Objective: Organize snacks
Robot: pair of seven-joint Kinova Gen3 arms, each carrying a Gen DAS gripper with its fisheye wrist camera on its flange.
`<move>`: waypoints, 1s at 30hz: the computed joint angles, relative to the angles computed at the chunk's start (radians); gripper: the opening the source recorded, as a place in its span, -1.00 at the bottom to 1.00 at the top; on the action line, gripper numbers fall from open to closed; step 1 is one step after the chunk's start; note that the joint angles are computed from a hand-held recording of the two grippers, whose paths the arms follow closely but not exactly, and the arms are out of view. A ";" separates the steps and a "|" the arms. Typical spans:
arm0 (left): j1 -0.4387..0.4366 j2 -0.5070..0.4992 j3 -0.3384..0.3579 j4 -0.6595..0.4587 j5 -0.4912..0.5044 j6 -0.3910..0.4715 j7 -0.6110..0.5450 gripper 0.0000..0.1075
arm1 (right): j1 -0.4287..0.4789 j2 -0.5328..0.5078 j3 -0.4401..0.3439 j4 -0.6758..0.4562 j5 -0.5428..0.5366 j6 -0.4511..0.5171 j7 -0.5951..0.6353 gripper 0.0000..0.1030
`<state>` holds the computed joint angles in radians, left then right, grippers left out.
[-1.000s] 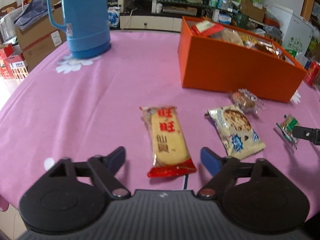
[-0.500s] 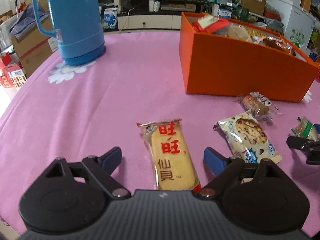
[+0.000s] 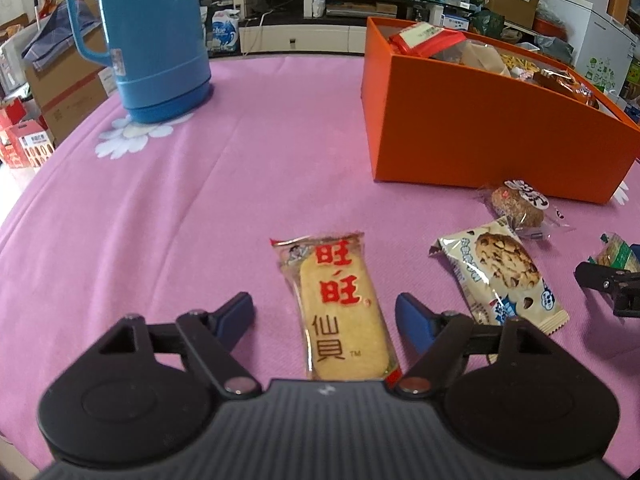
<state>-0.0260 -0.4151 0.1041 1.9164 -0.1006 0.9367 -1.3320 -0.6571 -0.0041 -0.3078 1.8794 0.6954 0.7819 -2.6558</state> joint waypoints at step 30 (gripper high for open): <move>0.048 0.131 -0.068 -0.358 0.172 -0.041 -0.167 -0.34 | 0.328 -0.165 -0.139 -0.138 -0.038 -0.180 0.118 -0.31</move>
